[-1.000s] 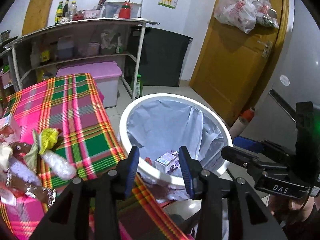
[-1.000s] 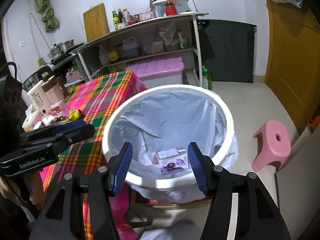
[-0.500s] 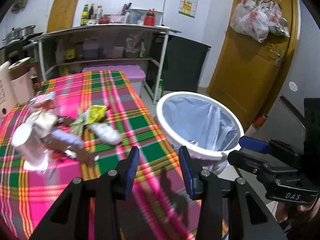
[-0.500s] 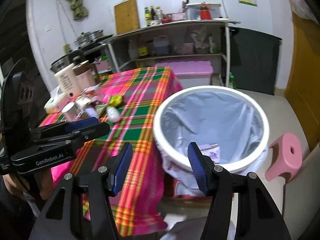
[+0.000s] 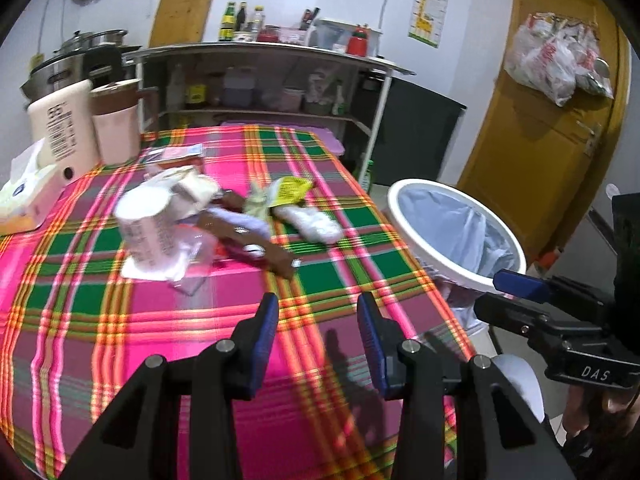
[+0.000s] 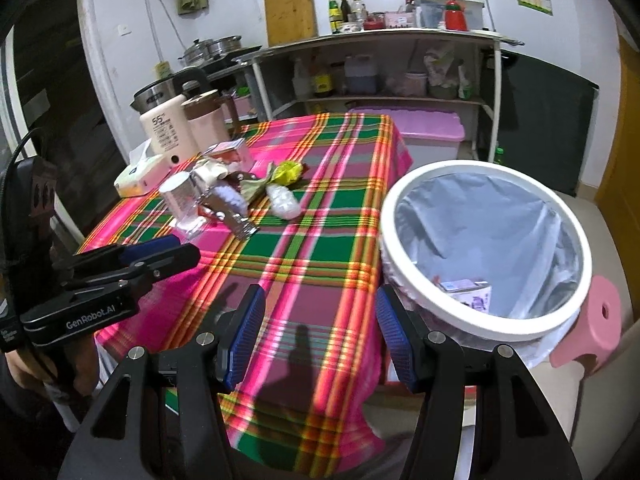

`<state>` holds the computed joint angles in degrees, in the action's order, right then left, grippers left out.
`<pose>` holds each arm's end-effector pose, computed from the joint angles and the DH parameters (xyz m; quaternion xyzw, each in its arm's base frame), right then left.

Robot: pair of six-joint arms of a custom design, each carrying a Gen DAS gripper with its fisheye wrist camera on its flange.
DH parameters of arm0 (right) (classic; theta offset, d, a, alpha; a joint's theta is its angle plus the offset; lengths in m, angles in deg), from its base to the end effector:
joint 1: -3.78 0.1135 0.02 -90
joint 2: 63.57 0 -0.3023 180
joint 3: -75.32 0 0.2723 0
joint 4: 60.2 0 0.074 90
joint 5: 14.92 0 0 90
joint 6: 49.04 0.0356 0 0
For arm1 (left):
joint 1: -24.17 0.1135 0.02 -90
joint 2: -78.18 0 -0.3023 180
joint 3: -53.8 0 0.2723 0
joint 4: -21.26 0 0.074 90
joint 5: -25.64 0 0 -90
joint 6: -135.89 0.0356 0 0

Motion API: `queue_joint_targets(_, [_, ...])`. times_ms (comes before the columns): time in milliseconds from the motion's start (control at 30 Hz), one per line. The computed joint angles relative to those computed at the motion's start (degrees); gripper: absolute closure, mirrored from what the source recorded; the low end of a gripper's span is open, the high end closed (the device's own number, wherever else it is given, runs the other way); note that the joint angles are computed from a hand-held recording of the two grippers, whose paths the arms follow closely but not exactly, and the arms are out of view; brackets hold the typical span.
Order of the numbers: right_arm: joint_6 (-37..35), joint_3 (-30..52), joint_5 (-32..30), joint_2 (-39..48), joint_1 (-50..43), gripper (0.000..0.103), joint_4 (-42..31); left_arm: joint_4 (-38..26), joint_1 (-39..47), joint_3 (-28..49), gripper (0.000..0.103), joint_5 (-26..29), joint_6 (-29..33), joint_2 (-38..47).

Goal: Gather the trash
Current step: 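Move the right gripper back over the table toward the brown wrapper, then grasp the brown snack wrapper with the right gripper and lift it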

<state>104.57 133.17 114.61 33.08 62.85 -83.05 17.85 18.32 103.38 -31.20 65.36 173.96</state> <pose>0.1815 0.2589 0.1539 0.1189 0.9084 0.0450 0.3982 0.3026 -0.0506 0.1387 0.2933 0.8560 -0.2267 0.3603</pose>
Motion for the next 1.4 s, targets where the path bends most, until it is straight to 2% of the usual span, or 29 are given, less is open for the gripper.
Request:
queue_joint_targets(400, [-7.0,3.4,-4.01,3.76,-2.89,0.045,4.2,1.24,4.86,3.05,0.061,-1.11,-1.03,3.65])
queue_joint_targets(733, [-14.87,6.94,-8.46,8.05,-6.68,0.046,8.44,0.21,6.37,9.33,0.059,-2.99,-2.02,8.97])
queue_joint_targets(1200, [-27.16,18.4,-17.23,18.15,-13.53,0.048,9.09,-3.78,6.24,15.17,0.056,-1.93,0.51,13.86])
queue_joint_targets(1400, [-30.7,22.9,-20.28,22.13,-15.53,0.054,8.12,-4.9,6.16,16.44,0.056,-1.72,2.04,15.03])
